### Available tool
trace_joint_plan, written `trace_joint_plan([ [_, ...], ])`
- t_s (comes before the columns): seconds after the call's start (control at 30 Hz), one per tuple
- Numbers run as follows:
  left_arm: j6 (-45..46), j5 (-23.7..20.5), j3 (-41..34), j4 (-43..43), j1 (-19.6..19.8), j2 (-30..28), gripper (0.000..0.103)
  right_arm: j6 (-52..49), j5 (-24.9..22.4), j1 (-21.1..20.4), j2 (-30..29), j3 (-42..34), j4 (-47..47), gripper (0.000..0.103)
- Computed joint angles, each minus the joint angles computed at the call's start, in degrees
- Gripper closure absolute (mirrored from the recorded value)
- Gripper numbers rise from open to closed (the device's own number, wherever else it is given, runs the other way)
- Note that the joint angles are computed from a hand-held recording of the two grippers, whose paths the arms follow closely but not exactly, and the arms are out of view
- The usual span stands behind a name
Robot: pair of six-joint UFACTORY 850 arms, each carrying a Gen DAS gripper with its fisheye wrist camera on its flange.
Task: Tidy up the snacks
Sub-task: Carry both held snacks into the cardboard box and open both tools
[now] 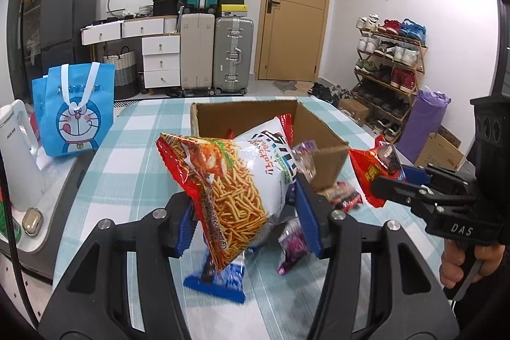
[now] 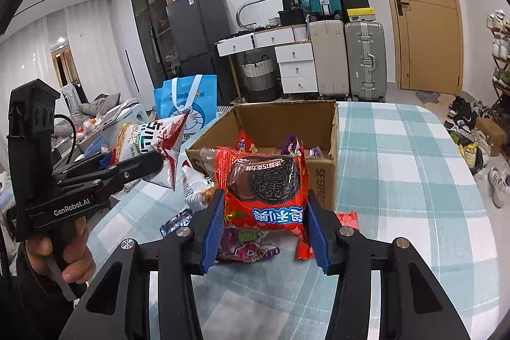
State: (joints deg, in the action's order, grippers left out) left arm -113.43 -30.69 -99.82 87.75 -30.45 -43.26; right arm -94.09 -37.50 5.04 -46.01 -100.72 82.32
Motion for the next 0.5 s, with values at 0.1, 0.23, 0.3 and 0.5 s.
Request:
trace_joint_plan([
  [0.1,3.6,0.0,-3.4,-3.4,0.7,-1.6,0.051,2.6,-0.1,0.2,-1.4,-2.3,-1.2,0.055],
  [0.23,8.9,-0.7,-8.2,-7.7,1.4,-4.2,0.051,6.0,-0.3,0.4,-3.3,-5.6,-3.1,0.055],
  [0.3,11.1,-0.6,-10.5,-9.7,1.9,-5.6,0.051,8.3,-0.1,0.6,-4.5,-7.7,-4.6,0.055],
  [0.5,17.4,-1.1,-17.7,-16.1,3.2,-10.0,0.051,13.6,-0.9,0.7,-7.5,-12.9,-7.7,0.055],
])
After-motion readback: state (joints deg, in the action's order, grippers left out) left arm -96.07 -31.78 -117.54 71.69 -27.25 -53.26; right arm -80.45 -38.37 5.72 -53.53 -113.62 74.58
